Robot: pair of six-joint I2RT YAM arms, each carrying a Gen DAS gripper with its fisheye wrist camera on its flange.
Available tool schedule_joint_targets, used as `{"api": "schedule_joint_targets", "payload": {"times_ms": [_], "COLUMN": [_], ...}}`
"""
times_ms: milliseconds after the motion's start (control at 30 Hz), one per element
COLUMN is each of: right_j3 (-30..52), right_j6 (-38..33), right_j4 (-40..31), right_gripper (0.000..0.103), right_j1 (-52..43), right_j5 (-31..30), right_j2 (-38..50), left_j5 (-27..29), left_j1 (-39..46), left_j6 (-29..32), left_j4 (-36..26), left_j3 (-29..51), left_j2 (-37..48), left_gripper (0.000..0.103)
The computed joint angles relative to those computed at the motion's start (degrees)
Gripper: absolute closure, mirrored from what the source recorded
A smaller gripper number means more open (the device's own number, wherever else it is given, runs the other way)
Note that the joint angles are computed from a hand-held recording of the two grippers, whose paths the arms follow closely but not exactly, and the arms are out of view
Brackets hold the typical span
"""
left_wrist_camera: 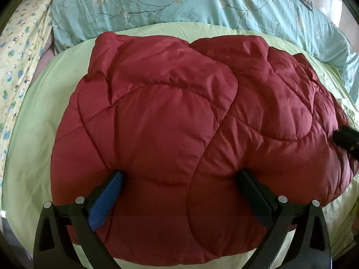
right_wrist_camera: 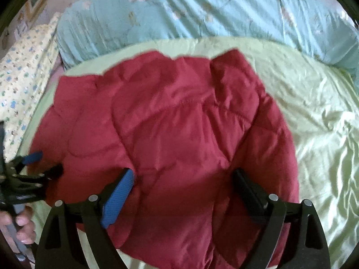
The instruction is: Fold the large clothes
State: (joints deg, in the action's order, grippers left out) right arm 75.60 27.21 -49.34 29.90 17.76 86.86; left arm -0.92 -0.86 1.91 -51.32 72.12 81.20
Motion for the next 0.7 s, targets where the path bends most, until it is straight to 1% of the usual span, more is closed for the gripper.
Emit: {"api": "schedule_joint_targets", "payload": {"times_ms": [100, 267, 367, 467, 600, 700], "right_j3": [1.69, 5.76, 5.59, 4.46, 4.35, 4.11], "right_j6": [-1.44, -4.12, -4.5, -5.21, -5.76, -5.57], "right_j4": [0.62, -0.24, 0.4, 2.29, 3.44, 3.7], "right_gripper": [0.012, 0.012, 0.01, 0.009, 0.009, 0.008], "right_j1": [1.39, 0.7, -0.16, -1.93, -4.36, -4.29], "right_j5": [0.45, -1.6, -2.06, -2.34, -4.29, -4.2], "right_j2": [-0.36, 5.24, 8.03, 8.44, 9.07, 8.98], "left_j5": [-0.42, -0.42, -0.54, -0.14, 4.71, 6.16], "left_j1": [-0.44, -0.81, -1.01, -0.94, 1.98, 4.13], "left_j6": [-0.32, -0.91, -1.06, -1.44, -1.72, -2.23], "left_j4": [0.14, 0.36, 0.4, -0.76, -2.32, -2.48], "left_j3": [0.15, -0.22, -0.4, 0.87, 4.2, 6.49], "left_j2": [0.28, 0.15, -0.02, 0.5, 0.7, 1.92], "left_gripper": [0.0, 0.0, 0.0, 0.0, 0.002, 0.003]}}
